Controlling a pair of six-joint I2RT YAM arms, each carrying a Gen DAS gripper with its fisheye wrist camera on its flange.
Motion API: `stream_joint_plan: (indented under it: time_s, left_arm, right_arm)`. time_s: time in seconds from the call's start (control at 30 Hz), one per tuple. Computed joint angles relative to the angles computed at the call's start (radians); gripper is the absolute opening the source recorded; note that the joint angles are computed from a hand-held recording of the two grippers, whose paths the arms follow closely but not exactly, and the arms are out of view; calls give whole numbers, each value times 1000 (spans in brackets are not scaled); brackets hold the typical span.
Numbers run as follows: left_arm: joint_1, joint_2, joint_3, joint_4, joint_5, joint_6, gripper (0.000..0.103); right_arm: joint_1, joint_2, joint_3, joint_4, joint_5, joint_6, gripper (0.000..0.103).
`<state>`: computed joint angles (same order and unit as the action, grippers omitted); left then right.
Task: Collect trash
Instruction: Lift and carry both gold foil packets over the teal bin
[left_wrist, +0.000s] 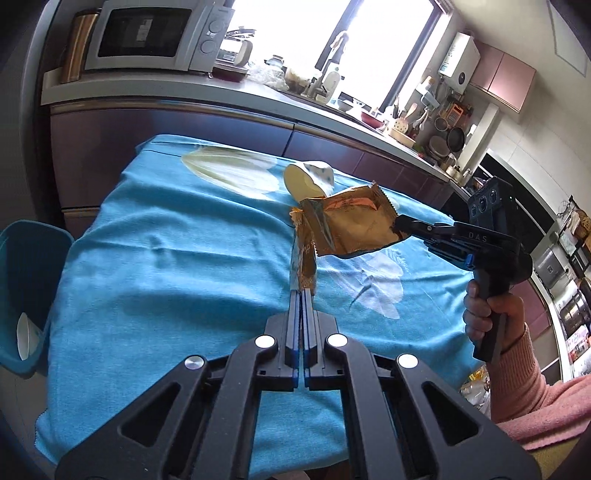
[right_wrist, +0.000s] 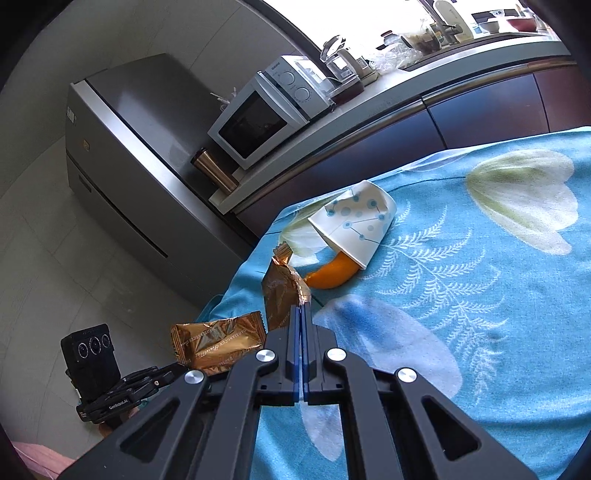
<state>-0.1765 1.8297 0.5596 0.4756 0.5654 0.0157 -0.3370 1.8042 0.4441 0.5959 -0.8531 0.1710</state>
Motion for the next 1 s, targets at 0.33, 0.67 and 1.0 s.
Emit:
stream_joint_plan:
  time_s: [0.33,0.67,1.0]
  left_arm:
    - [145,-80,-46,-28,53,37,1]
    - [279,-162,-82,-78,116,86,1]
    - [435,-238,-84,-156,161,130,1]
  right_arm:
    - [93,5,13,75,8,101,0]
    - [233,20,46,115,50,171,0]
    - [380,62,142,100,91,232,0]
